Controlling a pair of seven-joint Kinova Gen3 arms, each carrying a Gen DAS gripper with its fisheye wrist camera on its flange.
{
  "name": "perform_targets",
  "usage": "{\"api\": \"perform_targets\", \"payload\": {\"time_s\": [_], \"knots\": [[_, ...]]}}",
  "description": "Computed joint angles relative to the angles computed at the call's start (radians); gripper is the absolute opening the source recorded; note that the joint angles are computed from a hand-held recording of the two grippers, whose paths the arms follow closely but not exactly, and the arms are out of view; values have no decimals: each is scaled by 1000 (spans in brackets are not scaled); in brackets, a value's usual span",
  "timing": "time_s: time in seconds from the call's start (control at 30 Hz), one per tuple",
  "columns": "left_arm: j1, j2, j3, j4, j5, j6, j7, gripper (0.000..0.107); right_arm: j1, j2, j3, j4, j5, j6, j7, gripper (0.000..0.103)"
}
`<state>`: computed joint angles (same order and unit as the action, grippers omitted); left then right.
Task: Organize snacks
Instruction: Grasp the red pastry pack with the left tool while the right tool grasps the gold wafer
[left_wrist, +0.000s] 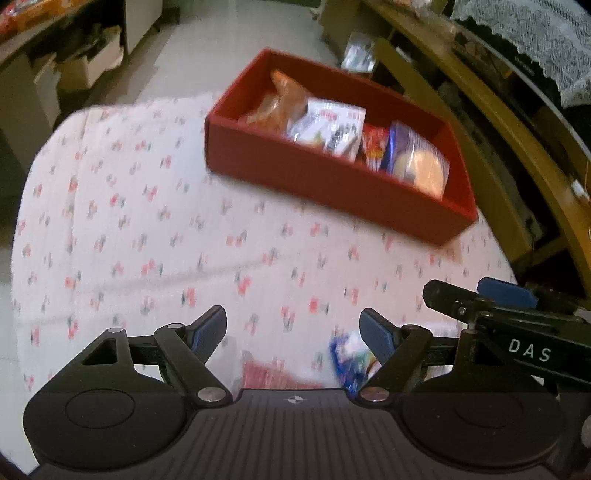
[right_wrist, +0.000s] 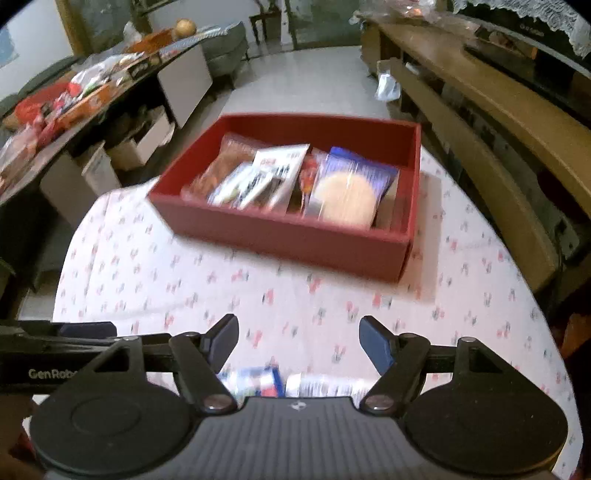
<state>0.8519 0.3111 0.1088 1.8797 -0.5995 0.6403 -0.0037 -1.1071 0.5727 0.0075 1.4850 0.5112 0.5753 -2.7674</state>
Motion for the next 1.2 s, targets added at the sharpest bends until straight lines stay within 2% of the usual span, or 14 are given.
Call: {"api": "perform_targets", "payload": {"time_s": [0.23, 0.47, 0.53, 0.63, 0.67, 0.73, 0.93, 1.2], "knots": [[23, 33, 26, 17, 52, 13, -18, 84, -41, -31, -10, 68, 14, -23, -38, 78], [43, 87, 18, -25, 76, 61, -69, 84, -53, -47, -16, 102, 25, -33, -65, 78], [50, 101, 11, -36, 82, 76, -83, 83, -52, -50, -20, 107, 26, -32, -68, 78], [66, 102, 2, -48, 80, 97, -82, 73, -41, -47, -37, 105, 17, -23, -50, 78], [67, 98, 0, -46, 81, 97, -80, 66, -37, -47, -43, 107, 13, -24, -42, 78], [65, 90, 2, -41, 85, 97, -80, 64, -31, -48, -52, 110, 4, -29, -28, 78], [72, 47, -3, 3, 65, 74, -31, 62, -6, -29, -99, 94, -49, -19, 78, 78], [31, 19, 27, 44, 70, 45, -17, 62, 47, 14, -170, 50, -173, -8, 316, 78]]}}
